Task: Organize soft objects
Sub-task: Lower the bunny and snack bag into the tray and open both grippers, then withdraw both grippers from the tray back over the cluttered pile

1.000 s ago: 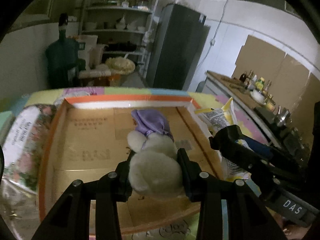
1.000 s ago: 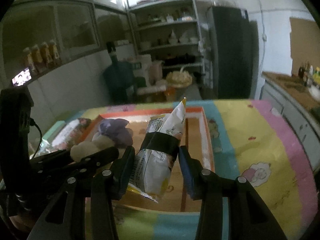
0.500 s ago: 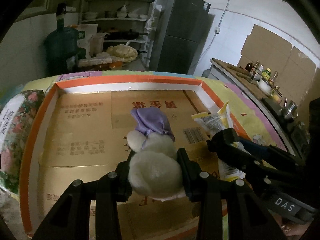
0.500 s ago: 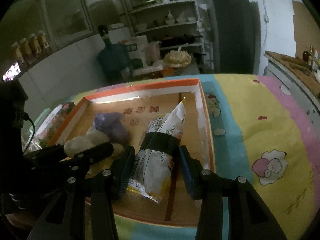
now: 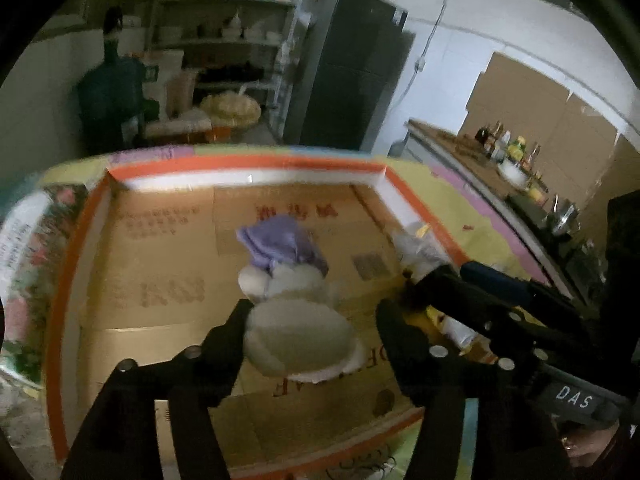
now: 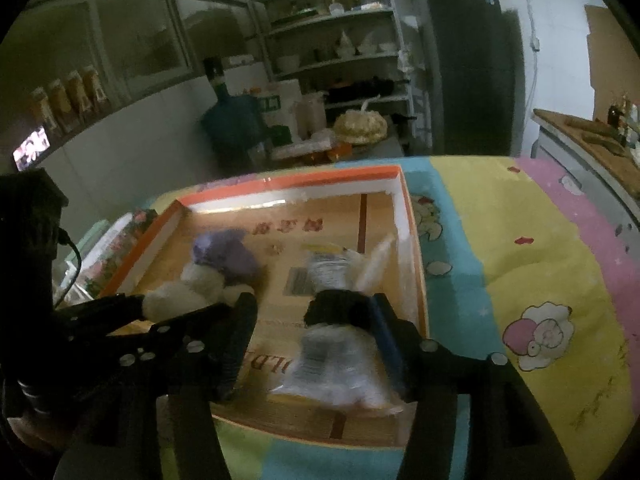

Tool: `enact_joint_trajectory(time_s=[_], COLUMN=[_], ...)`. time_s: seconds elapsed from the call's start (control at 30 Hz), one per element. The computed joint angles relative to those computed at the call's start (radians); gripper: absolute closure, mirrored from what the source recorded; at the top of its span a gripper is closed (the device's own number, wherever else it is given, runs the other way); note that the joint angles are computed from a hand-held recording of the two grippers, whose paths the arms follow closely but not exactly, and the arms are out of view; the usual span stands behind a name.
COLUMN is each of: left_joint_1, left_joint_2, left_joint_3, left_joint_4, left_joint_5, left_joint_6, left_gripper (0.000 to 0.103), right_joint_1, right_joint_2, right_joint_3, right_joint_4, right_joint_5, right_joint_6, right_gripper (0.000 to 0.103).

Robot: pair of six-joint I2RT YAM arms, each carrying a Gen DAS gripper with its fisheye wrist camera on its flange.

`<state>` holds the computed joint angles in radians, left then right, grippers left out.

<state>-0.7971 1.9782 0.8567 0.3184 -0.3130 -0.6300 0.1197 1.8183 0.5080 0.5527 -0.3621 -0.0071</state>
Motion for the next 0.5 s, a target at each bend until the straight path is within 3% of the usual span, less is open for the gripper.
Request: enact_joint_trajectory(time_s=[0.2,0.5], left_joint_1=[-0.032,-0.095], left_joint_2=[-0.093,-0.243], left_joint_3=[-0.106,-0.220], left_joint_4=[0.114,0.154], left_joint_5=[-0.096,-0.202], left_joint_6=[0.039,0.085], left_gripper=[0.014,0.013], right_joint_1=[-0.026,-0.077], right_joint_2=[-0.122,-0.410], right_joint_3=[-0.088,-0.271], right_joint_4=[0.042,0.095], right_joint_5=[-0.030,-0.091], right_joint_6=[0.018,0.107], right_gripper=[0.031,0.028])
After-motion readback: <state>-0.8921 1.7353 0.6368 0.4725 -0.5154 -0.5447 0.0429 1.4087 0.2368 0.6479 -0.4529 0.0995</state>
